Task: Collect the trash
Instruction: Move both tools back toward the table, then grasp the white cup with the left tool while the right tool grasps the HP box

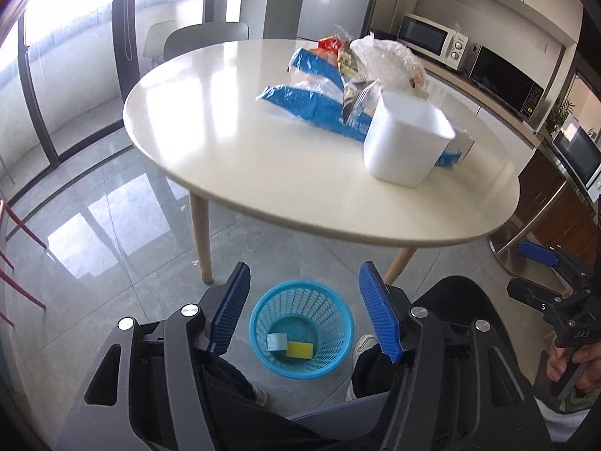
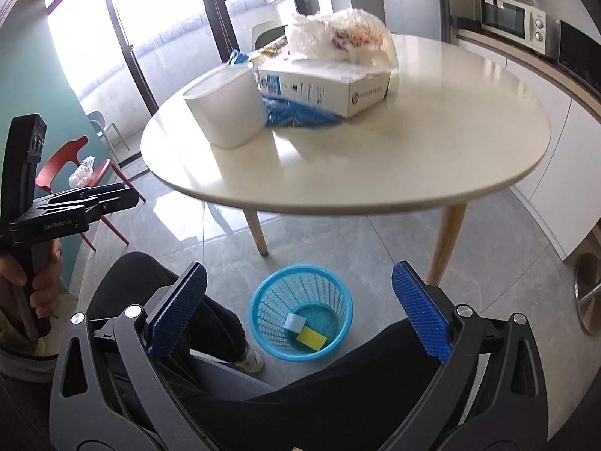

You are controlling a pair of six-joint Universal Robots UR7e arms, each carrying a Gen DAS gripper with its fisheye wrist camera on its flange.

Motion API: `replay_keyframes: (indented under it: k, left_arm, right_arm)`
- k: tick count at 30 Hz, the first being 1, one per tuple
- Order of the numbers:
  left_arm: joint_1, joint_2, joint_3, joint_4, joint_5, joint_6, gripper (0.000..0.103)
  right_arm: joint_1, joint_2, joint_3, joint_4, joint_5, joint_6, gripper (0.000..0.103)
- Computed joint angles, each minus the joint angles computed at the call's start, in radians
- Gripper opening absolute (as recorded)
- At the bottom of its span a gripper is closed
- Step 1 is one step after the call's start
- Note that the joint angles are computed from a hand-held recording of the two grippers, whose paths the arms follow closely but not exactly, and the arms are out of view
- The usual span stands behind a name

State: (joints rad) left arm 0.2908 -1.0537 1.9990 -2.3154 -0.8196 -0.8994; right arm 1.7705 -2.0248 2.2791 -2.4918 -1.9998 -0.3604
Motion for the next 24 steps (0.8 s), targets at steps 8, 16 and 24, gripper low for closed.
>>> replay_keyframes:
  k: [8,16,24]
  left_arm:
    - [0.005,0.043,-0.101,-0.064,0.046,0.122,0.066]
    - [0.024,0.089,-0.173,-0.054,0.049,0.142,0.069]
    - [0.060,0.129,-0.232,-0.057,0.020,0.169,0.069]
  right_arm:
    - [0.022,0.080,-0.126,-0.044,0.005,-0.084,0.095]
    - [-0.043,0.136,-0.214,-0.028,0.087,-0.164,0.095]
    - [-0.083,0.232,-0.338,0.041,0.164,-0.250,0.095]
